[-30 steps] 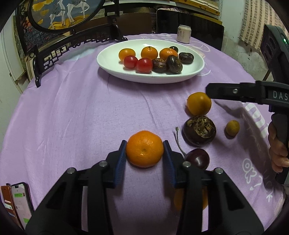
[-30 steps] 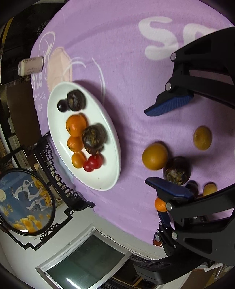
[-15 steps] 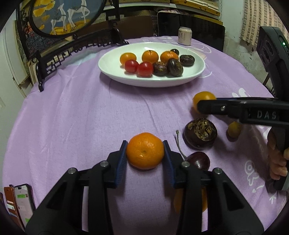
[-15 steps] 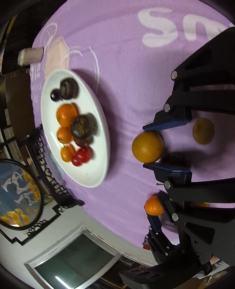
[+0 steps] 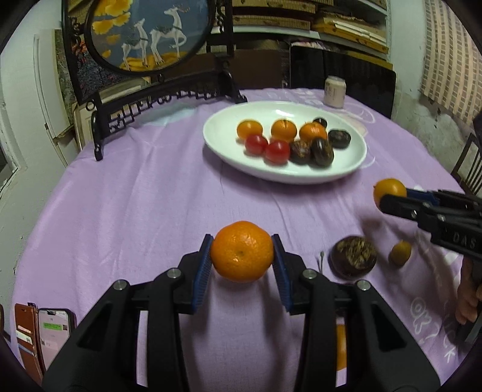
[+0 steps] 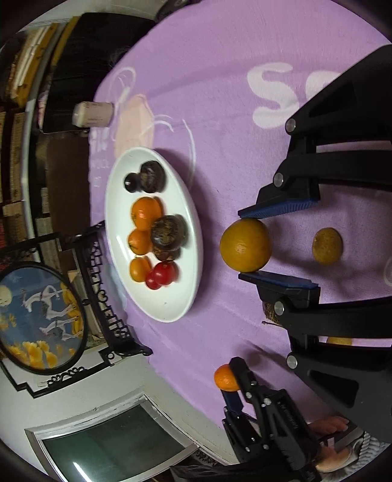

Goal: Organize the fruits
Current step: 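Carry the tangerine in the left tool while the right tool carries the yellow-orange fruit to the plate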

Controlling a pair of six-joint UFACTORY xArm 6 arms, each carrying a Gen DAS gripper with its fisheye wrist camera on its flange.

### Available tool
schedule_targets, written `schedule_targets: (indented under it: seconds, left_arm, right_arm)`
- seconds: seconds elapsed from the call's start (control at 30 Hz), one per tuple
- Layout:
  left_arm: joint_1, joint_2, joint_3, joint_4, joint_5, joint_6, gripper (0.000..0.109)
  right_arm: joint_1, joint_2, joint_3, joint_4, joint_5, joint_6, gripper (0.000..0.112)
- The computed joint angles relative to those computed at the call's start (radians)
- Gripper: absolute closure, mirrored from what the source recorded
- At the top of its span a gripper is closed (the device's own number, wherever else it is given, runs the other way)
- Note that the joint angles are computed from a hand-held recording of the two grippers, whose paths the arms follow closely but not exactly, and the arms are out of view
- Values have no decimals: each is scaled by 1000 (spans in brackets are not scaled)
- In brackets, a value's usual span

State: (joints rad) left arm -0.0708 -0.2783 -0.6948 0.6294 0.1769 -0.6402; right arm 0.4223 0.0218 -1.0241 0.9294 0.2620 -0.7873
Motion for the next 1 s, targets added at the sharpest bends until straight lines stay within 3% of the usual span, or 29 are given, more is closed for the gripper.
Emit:
schedule_targets:
  seconds: [0.2, 0.33, 0.63, 0.73, 0.8, 0.87, 1.0]
  left_arm:
    - [-8, 47, -85, -11, 0, 19, 70]
    - [-19, 135, -199, -155, 10, 142, 70]
    - [-28, 362, -438, -350, 48, 279, 69]
    - [-24, 416, -489, -441, 64, 342, 68]
    - [-19, 428, -492, -455, 50, 344, 43]
    - [-19, 416, -472, -460, 30, 355, 40]
    - [-25, 373, -429, -461, 4, 364, 38]
  right_arm:
    - [1, -36, 9, 97, -34, -77, 77]
    - [-16, 4, -60, 21, -51, -7, 77]
    - [-57, 222, -325, -189, 21, 224, 77]
    - [-75, 294, -409, -224, 83, 292, 76]
    - [-89, 322, -439, -211, 122, 314, 72]
    - [-91, 310, -423, -150, 104, 261, 61]
    - [-86, 256, -367, -50, 50, 158, 55]
